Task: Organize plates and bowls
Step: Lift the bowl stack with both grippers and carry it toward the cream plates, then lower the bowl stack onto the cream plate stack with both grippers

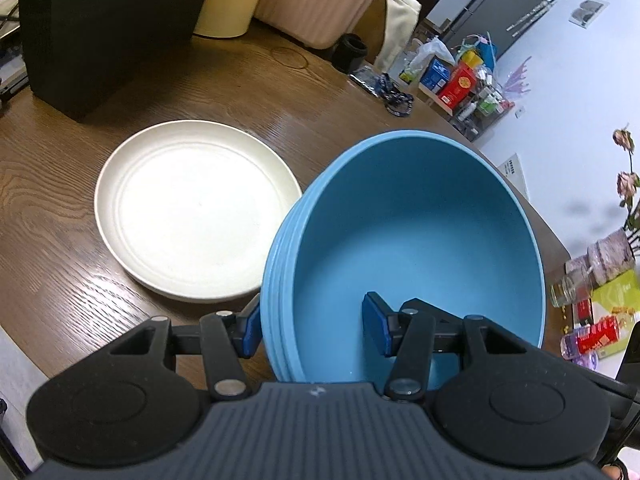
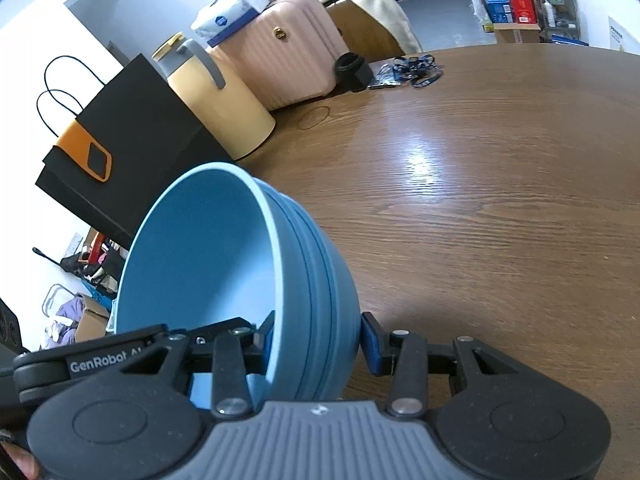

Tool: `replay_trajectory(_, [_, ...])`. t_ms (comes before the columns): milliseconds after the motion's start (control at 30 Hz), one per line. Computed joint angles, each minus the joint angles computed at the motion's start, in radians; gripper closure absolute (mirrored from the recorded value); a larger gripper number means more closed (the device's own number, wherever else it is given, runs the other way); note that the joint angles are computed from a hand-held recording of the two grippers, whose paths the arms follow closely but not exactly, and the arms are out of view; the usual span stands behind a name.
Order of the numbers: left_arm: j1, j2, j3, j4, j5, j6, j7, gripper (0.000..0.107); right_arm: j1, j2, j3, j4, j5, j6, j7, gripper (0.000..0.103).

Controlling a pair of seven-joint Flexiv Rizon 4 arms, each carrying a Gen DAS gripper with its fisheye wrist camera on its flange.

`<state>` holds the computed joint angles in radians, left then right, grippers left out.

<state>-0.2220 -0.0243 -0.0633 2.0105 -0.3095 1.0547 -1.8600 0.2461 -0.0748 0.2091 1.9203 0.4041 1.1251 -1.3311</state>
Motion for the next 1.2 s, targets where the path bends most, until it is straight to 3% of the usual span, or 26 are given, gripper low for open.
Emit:
replay_trajectory(467, [0.067,-0.044,0.027,-0.037,-0.068,-0.042,0.088,0.055,0.033,-0.143,0.024,-0.138,-0.089,-0.023,0.079,0.063])
replay_trajectory(1200, [0.189,-0.205,0.040,-0.196,-0.119,-0.232,0.291,0.055,0.089,-0.319,0.039,-0.270,-0.216,-0.048,0.343,0.063])
